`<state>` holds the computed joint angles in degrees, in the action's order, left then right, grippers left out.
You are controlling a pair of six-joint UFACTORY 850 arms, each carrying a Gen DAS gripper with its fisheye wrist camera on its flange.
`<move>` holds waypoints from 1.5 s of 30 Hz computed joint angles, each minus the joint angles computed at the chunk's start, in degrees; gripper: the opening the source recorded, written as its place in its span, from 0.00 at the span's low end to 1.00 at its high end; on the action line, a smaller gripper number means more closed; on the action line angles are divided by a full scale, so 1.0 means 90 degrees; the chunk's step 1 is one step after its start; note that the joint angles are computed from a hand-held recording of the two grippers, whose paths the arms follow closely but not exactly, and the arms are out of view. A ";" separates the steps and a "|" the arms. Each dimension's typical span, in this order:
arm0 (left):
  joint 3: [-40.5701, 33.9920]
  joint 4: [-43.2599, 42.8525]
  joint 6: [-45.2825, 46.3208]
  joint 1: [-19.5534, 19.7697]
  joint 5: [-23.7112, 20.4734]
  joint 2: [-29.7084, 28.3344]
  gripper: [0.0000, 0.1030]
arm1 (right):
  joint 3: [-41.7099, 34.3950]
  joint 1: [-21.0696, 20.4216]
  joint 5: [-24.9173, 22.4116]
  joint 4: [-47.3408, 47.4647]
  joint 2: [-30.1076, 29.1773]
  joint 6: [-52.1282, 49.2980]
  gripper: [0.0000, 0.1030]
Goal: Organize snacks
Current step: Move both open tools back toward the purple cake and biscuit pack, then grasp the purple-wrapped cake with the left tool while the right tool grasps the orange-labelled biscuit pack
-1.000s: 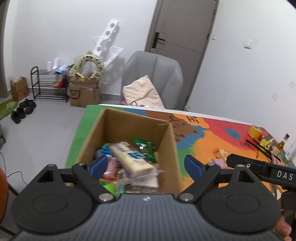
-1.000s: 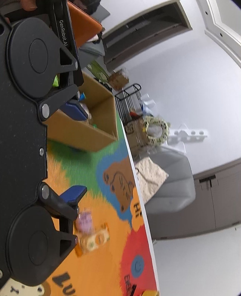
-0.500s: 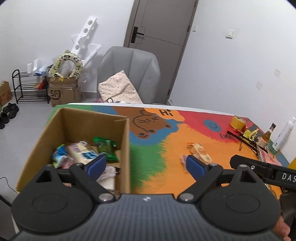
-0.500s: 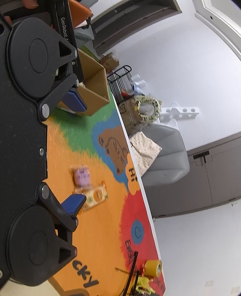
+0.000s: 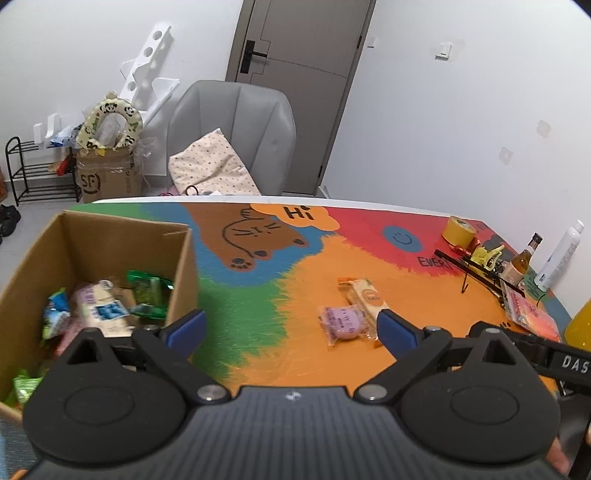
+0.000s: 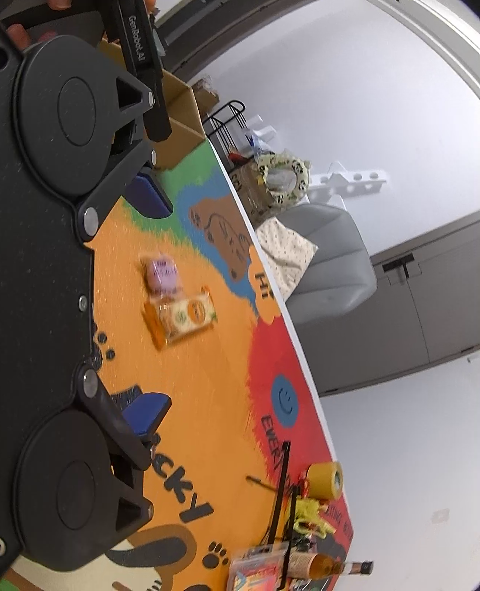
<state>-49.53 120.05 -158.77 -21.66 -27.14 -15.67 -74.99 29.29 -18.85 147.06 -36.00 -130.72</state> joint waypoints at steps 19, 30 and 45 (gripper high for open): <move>-0.1340 0.0543 -0.0486 0.0246 0.0970 -0.1260 0.95 | -0.0988 -0.0222 0.0244 -0.1595 -0.0847 0.1580 1.00; -0.2080 0.0580 -0.0683 0.0410 0.1346 -0.2037 0.79 | -0.1531 -0.0360 0.0252 -0.2538 -0.1371 0.2565 1.00; -0.2918 -0.1190 0.1187 0.0420 0.1497 -0.2772 0.65 | -0.2008 -0.0304 0.0394 -0.3256 -0.1751 0.3101 1.00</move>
<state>-75.79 109.34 -148.09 -17.87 -13.67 -40.62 -93.06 26.55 -15.30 117.75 -51.76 -102.82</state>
